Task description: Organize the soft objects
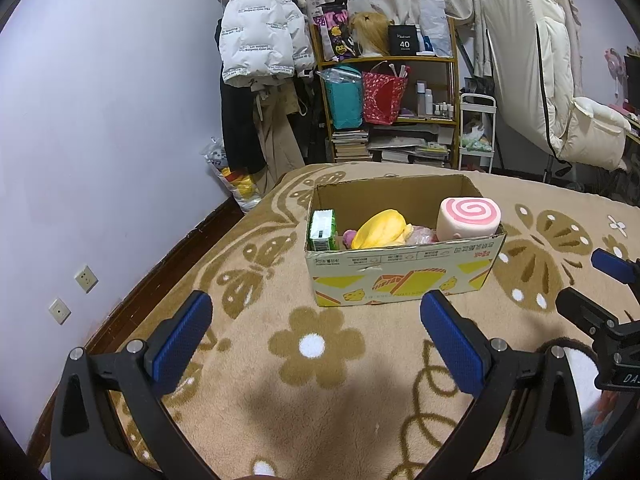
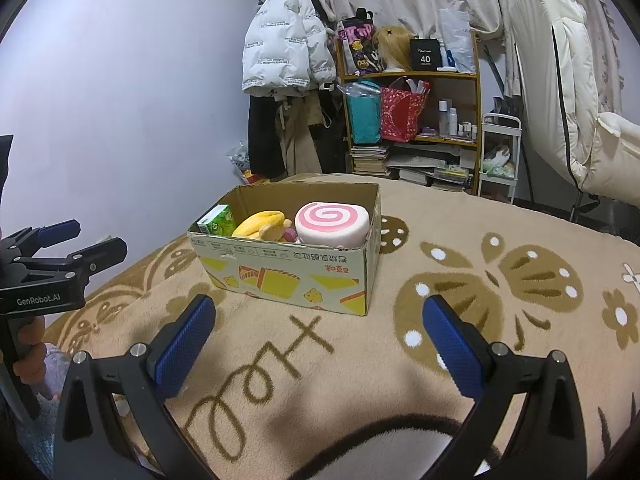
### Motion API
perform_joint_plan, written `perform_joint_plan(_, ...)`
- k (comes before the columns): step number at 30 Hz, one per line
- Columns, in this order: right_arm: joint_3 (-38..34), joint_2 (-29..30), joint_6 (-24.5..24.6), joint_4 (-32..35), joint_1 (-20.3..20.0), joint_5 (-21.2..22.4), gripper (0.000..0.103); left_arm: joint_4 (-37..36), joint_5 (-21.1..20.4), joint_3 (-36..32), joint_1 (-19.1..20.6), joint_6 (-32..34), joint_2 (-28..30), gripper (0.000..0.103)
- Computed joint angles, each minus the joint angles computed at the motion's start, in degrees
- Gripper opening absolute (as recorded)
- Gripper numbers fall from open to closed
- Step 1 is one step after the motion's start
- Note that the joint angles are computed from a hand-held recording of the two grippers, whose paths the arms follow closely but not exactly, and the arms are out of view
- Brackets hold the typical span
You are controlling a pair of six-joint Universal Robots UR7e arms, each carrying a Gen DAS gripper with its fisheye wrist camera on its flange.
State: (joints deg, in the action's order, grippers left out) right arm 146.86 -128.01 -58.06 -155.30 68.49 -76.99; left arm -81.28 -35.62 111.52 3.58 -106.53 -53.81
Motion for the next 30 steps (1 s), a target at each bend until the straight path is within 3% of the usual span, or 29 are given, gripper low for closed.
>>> perform_joint_plan(30,0.05,-0.41,-0.17,0.47,-0.71,0.35,0.103,-0.02,0.14,0.63,-0.12,-0.28,-0.3,0.103)
